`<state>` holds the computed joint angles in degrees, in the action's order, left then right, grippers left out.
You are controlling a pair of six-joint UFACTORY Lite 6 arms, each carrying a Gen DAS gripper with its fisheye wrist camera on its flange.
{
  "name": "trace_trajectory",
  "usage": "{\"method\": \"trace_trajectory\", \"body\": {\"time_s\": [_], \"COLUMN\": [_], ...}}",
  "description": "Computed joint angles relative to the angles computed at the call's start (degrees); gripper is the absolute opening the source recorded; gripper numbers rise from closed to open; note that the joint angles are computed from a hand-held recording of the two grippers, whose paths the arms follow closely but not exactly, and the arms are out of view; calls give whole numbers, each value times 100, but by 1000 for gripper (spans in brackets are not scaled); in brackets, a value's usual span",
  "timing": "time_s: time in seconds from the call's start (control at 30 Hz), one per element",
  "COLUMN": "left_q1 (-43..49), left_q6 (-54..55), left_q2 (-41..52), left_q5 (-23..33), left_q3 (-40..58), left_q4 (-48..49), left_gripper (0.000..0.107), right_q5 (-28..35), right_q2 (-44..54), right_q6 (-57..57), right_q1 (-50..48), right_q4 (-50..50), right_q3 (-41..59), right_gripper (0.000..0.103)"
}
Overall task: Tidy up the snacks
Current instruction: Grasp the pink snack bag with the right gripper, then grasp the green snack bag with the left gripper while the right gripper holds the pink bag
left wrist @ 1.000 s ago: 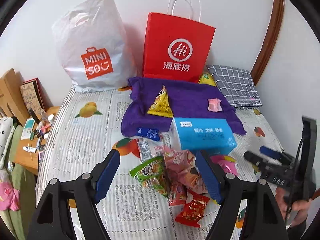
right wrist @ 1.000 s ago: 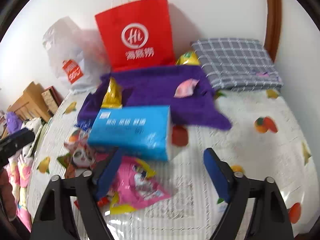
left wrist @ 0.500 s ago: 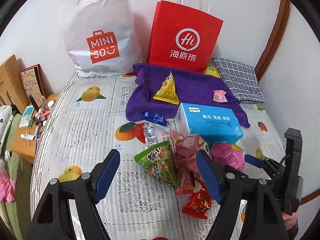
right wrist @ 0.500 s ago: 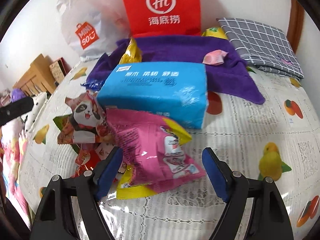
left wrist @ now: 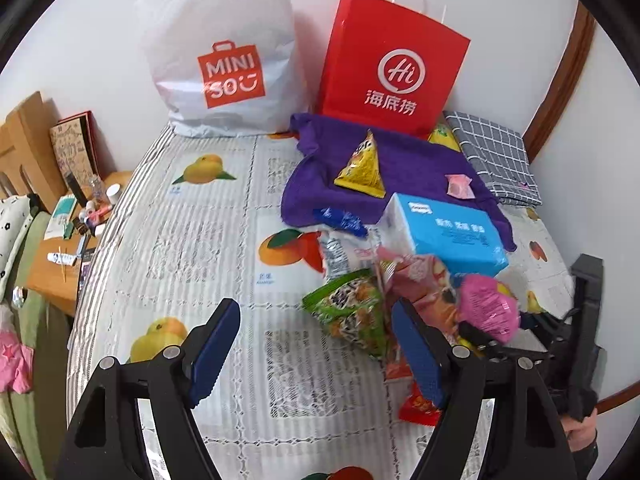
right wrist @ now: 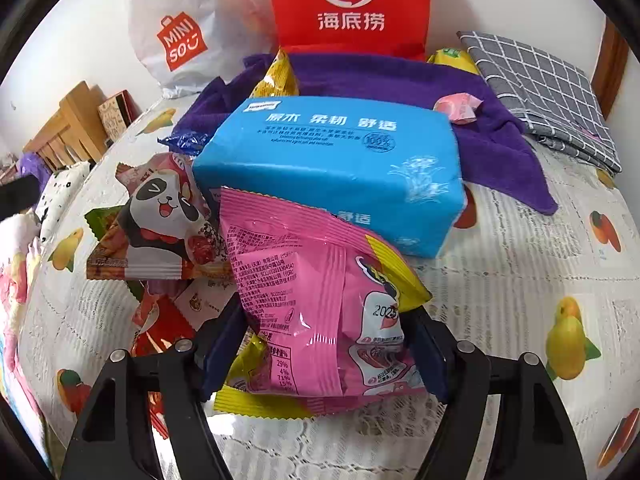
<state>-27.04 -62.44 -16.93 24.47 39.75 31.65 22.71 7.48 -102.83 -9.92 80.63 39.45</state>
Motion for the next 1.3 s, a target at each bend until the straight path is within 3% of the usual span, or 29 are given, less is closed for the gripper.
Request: {"method": "trace_trajectory", "body": {"time_s": [0.2,0.53,0.97,1.17,1.3], "left_q1": [-49,-284,-248,-88,-59], "left_q6": [-115,-741,-1543,-899,-653], "left_q2": [271,1143,2341,2551,2444], "left_q5": [-205,-722,-874,-1163,-1232], "left_q3": [-59,84,736,848,771], "left_q4": [107,718,1630,1061,876], "left_gripper": [77,77,76,52,48], "right_q5": [415,591,601,534,549], "right_q2": [-137,306,781,743,622], "right_q6": [-238,-452,-348,-294,-247], "right_q1": [-764,-1735,-1932,-1864,-1872], "right_q4": [-118,-229,-345,-353,-413], "right_q3": [-69,344,702,694,640], "right_gripper": [74,74,74,74,74]}}
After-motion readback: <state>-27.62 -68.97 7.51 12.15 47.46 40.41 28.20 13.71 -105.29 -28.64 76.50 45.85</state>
